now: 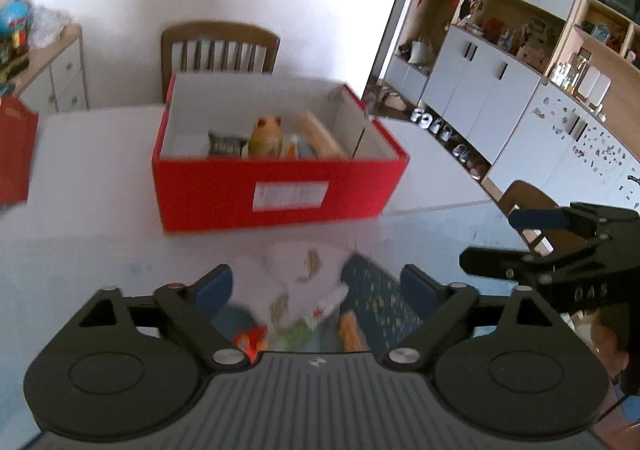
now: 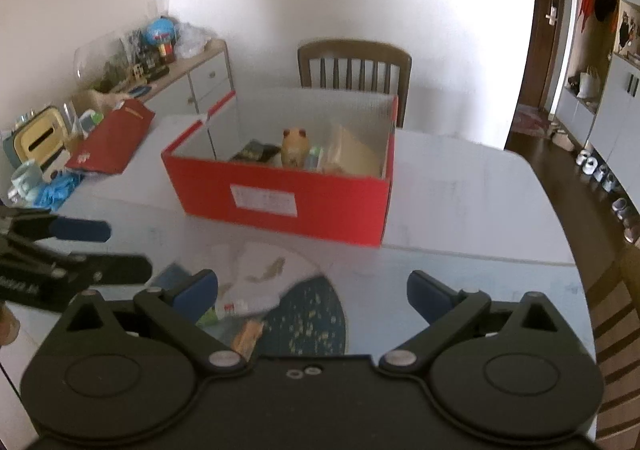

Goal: Organize objects
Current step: 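Withdraw both tools from the box back toward the remaining items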

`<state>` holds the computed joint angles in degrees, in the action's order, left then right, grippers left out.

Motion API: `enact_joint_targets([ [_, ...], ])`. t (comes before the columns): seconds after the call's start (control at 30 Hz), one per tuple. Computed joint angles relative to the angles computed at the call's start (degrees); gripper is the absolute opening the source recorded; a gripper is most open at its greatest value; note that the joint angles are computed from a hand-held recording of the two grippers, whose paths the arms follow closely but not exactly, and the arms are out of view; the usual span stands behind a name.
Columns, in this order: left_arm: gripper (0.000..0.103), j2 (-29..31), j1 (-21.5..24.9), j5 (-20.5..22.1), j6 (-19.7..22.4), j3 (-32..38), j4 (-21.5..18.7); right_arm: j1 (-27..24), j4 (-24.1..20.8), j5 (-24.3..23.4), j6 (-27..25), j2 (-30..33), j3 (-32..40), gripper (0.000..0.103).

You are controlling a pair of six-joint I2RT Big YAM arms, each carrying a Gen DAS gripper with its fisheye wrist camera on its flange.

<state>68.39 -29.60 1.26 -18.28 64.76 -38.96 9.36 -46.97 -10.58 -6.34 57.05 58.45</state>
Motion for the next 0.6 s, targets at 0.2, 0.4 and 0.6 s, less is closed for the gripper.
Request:
enact_joint_targets([
  [0.2, 0.101, -3.2, -1.6, -1.6, -3.7, -6.4, 0.7, 1.8, 0.2, 2.0, -0.1, -0.8, -2.7, 0.101],
  [0.4, 0.103, -5.6, -4.8, -5.6, -3.5, -11.8, 2.4, 3.6, 0.0, 2.9, 0.1, -1.0, -4.6, 0.101],
  [0.6, 0.103, -6.0, -7.1, -6.9, -2.5, -15.0, 3.4, 5.6, 0.0, 4.4, 0.9, 0.0, -5.5, 0.101],
])
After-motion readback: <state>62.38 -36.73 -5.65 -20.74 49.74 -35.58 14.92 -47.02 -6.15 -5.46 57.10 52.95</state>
